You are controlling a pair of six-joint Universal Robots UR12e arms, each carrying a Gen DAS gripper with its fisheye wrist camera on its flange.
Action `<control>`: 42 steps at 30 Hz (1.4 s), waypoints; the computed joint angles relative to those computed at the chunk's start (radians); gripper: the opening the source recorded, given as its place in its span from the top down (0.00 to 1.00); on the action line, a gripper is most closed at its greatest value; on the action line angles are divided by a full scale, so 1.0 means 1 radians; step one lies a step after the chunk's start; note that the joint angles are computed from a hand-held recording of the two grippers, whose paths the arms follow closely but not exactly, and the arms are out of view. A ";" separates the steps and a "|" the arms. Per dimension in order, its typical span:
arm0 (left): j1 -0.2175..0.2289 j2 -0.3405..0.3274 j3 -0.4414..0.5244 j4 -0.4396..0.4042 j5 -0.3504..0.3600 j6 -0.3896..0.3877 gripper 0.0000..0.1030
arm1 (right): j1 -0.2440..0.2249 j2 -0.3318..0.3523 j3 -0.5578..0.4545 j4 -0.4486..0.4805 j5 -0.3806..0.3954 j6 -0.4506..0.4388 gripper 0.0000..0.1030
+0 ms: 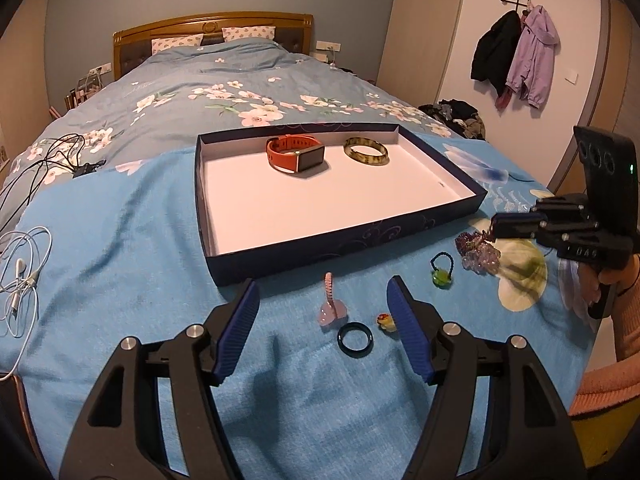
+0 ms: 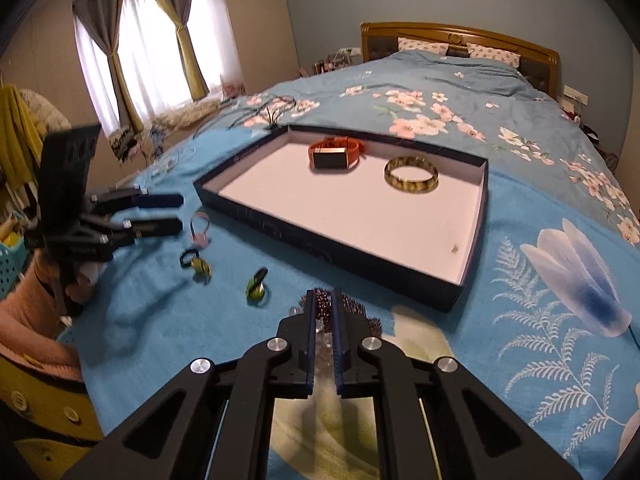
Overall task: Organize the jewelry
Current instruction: 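Grasp the black ring with the left tool while the right tool holds the purple bracelet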
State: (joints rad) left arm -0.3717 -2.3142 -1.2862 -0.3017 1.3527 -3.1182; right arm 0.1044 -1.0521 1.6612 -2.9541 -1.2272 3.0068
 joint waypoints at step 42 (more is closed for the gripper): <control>-0.025 0.009 -0.001 -0.125 -0.022 0.122 0.55 | -0.019 0.005 0.013 -0.153 0.031 0.175 0.95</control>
